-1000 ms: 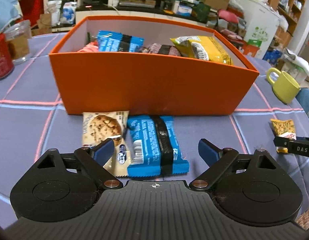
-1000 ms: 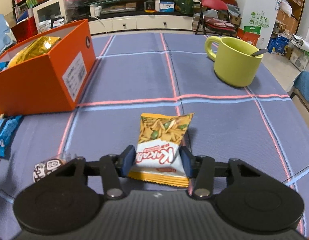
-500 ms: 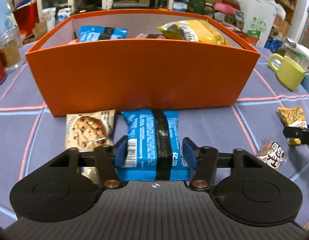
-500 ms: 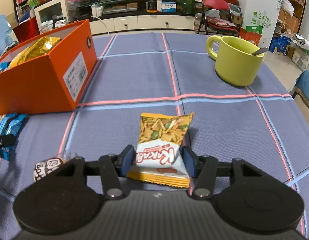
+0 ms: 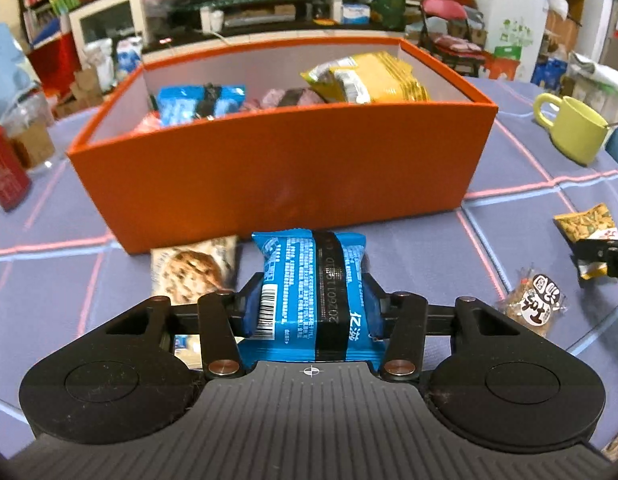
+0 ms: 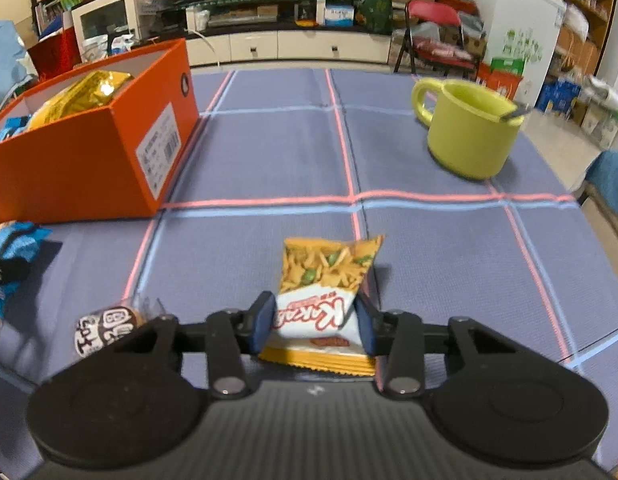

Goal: Organize snacks
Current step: 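Lift blue wafer over orange box and open left tool while right tool drops Kacang pack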

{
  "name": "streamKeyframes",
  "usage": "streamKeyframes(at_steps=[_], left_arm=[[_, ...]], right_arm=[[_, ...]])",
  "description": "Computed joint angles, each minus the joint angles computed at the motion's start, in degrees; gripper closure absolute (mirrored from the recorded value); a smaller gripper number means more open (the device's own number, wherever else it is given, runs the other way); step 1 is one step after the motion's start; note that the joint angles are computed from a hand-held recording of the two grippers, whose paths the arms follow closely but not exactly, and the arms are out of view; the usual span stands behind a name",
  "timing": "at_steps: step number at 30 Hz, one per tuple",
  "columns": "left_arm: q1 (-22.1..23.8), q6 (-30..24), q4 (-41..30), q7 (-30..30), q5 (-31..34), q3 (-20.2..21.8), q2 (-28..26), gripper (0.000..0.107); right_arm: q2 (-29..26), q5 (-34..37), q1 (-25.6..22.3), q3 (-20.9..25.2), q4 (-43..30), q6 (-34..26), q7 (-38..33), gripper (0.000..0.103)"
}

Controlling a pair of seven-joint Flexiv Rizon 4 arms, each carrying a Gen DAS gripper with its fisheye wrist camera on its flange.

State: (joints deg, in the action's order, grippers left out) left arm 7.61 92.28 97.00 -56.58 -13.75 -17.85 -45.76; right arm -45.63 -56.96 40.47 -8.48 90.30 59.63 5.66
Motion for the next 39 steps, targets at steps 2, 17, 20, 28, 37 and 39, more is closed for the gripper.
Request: streamKeyframes(at_steps=[2, 17, 20, 28, 37, 39], left_arm=[[-0.6, 0.0, 0.1, -0.6, -0.1, 1.1, 0.7, 0.084], [3.8, 4.5, 5.0, -1.5, 1.6, -2.2, 4.9, 0.084], [5.4, 4.3, 5.6, -2.1, 2.0, -3.3, 5.4, 0.084], [6.6, 3.5, 5.9, -3.6, 1.7, -0.9, 6.6, 0.084], [14.0, 3.1, 1.8, -2.3, 0.1, -8.0, 6.4, 0.084], [13.0, 1.2, -2.5, -1.7, -0.7, -7.6, 5.3, 0.084]], right_arm=[[0.3, -0.9, 0.7, -0.5, 0.1, -0.7, 0.3, 0.061], [5.0, -21.8, 1.8, -0.4, -0.1, -1.2, 14.2, 0.062], [4.3, -25.9, 1.7, 0.4, -2.6, -0.9, 15.1, 0.062], [1.1, -28.1, 1.9, 1.3, -9.7, 1.4, 13.7, 0.062], [-5.3, -18.9, 2.9, -1.1, -21.0, 5.6, 5.9, 0.062], [-8.6, -14.1, 2.4, -1.0, -26.6, 5.9, 1.1, 0.062]])
